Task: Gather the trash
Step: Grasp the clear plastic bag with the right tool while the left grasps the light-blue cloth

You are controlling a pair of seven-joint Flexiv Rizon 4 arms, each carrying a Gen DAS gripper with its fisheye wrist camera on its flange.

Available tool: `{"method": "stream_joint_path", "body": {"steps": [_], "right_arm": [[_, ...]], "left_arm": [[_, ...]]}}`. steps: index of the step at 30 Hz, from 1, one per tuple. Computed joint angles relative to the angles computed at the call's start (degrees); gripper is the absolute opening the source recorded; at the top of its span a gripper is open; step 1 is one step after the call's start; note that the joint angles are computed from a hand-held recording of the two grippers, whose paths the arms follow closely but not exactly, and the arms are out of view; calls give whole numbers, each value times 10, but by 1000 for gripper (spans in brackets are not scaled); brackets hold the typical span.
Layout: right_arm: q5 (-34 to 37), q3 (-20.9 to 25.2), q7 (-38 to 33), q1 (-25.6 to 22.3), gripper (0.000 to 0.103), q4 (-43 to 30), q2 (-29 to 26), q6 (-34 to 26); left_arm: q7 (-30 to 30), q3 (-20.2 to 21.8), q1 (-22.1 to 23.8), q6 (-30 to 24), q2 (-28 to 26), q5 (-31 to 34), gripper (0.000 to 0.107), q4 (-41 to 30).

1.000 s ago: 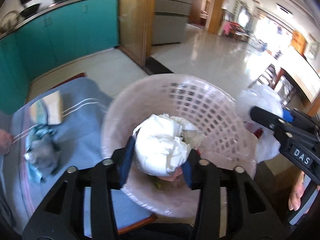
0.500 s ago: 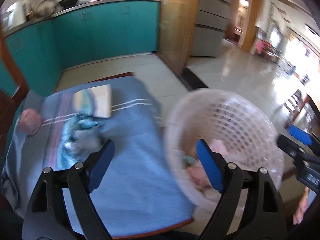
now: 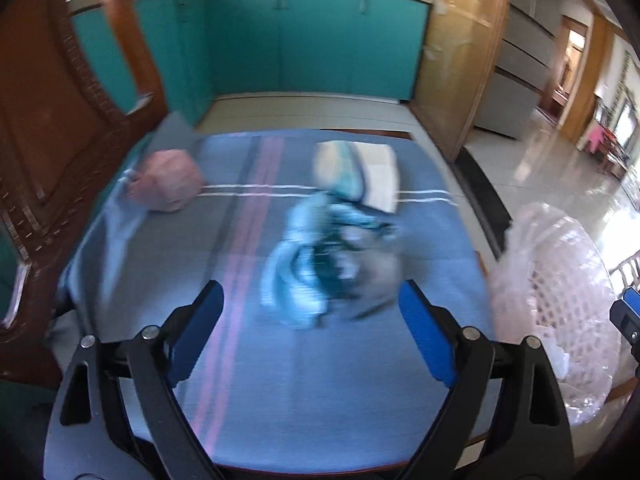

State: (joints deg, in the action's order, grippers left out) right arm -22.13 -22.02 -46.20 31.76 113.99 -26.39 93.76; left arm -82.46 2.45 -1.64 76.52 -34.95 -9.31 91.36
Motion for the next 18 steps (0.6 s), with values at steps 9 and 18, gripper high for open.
{"method": "stream_joint_path", "body": {"steps": [9,18], "right_arm": [[9,255,-118,-134,81,-181,-91,-89],[35,271,-166,-88,81,-395,-228,-218]], "left_arm": [[1,0,39,-13,13,-19,92,33],[4,5,64,-8,29,-28,93,66]]}}
